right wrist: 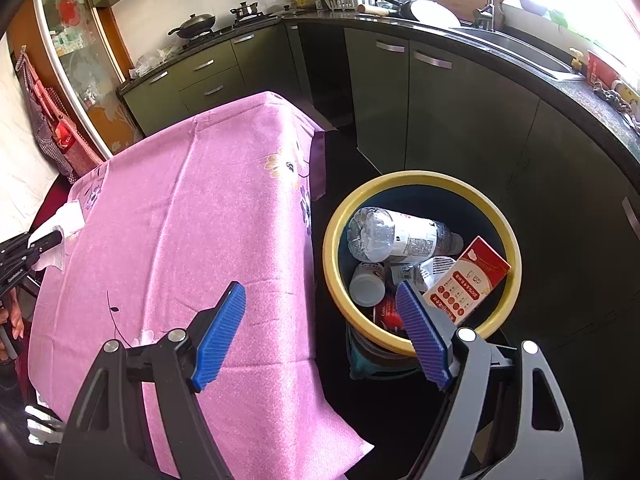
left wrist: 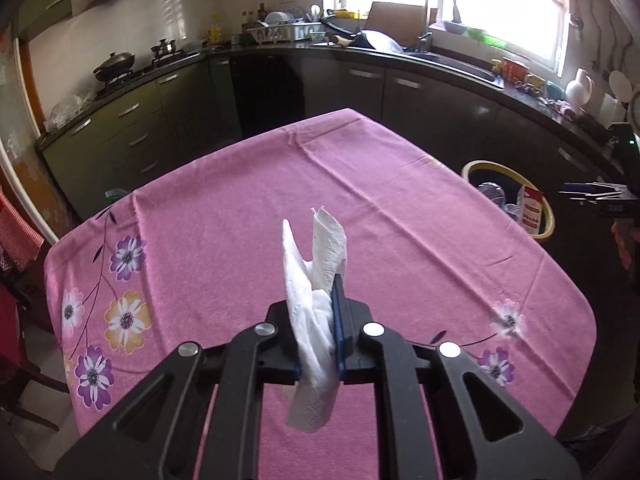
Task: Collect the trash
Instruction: 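Grasp the white tissue on the tablecloth with the left gripper, then carry the white tissue over the bin and open the left gripper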
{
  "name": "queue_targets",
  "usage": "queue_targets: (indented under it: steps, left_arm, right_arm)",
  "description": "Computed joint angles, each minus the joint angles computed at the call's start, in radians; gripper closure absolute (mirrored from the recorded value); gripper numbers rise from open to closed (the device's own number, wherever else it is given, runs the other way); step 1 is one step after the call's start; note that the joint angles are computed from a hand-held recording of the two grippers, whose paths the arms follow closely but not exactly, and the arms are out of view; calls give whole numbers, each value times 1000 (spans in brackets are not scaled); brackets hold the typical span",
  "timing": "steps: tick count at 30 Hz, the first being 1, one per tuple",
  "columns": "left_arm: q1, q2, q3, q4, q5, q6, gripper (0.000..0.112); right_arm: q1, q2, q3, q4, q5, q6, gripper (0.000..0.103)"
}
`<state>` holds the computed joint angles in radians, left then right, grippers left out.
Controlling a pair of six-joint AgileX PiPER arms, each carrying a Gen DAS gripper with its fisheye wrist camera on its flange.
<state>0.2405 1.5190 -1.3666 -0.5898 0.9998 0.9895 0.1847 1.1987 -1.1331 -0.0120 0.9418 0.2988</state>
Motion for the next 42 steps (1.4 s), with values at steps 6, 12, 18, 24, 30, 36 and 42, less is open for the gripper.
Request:
queue_targets:
  steps: [6,12,18,24,30,36,42]
  left_arm:
    - [-219,-56,-60,17,74,-54,101]
    - [-552,60,-229,109,70,-187,101]
    - [-798,341,-514,177,90,-320,101]
    - [-926,595,-761,281,100,-420,99]
    - [-974,734,-905,366,145,-483,72]
    - [-981,714,-840,419,112,-507,51]
    - [-915,581,-691,376,58,-509,51]
  right_arm:
    - [-103,-116,68,-7,34,-26,26]
    - [-341,-257,128,71,109,-182,26]
    - [-733,-337,185,287,195,-515,26]
    - [-995,-339,246,414,250,-744,26]
    - [-1018,-334,266,426,251,-768,26]
    - [-907,-345,252,384,232,-678,25]
    - [-758,-367,229,307,217,-545,24]
